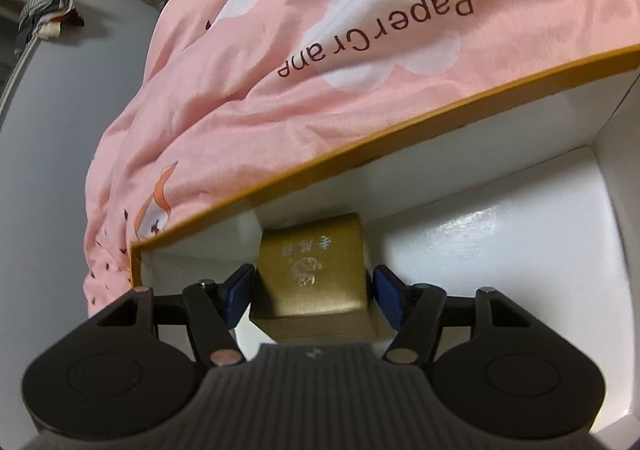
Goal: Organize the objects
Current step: 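Lower the gold box into the cardboard box and open the right tool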
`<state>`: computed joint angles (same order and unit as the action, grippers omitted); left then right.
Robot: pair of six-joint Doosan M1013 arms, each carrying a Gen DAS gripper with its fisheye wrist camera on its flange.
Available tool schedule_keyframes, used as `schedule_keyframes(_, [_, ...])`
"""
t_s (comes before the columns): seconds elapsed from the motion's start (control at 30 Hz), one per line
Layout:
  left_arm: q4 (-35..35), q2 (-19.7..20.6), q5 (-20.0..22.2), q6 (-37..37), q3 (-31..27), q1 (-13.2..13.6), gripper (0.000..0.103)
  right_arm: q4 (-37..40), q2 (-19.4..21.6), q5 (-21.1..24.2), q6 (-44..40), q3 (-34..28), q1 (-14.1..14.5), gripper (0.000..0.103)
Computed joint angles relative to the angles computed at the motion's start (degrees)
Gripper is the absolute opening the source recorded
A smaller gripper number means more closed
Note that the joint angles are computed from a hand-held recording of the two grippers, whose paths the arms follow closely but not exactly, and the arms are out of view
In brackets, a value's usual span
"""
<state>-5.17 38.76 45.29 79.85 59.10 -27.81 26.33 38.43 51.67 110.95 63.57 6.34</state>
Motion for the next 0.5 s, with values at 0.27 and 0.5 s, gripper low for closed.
schedule_keyframes(0.27, [-0.1,0.1,0.2,-0.1,0.0,0.0,0.017,7.2,-0.7,-2.5,-5.9,2.0,-0.8,0.074])
schedule_keyframes(0.5, [-0.2,-0.1,0.0,0.0,0.2,0.0,0.017,7.2,-0.9,-2.4,-14.2,1.7,0.1,0.074])
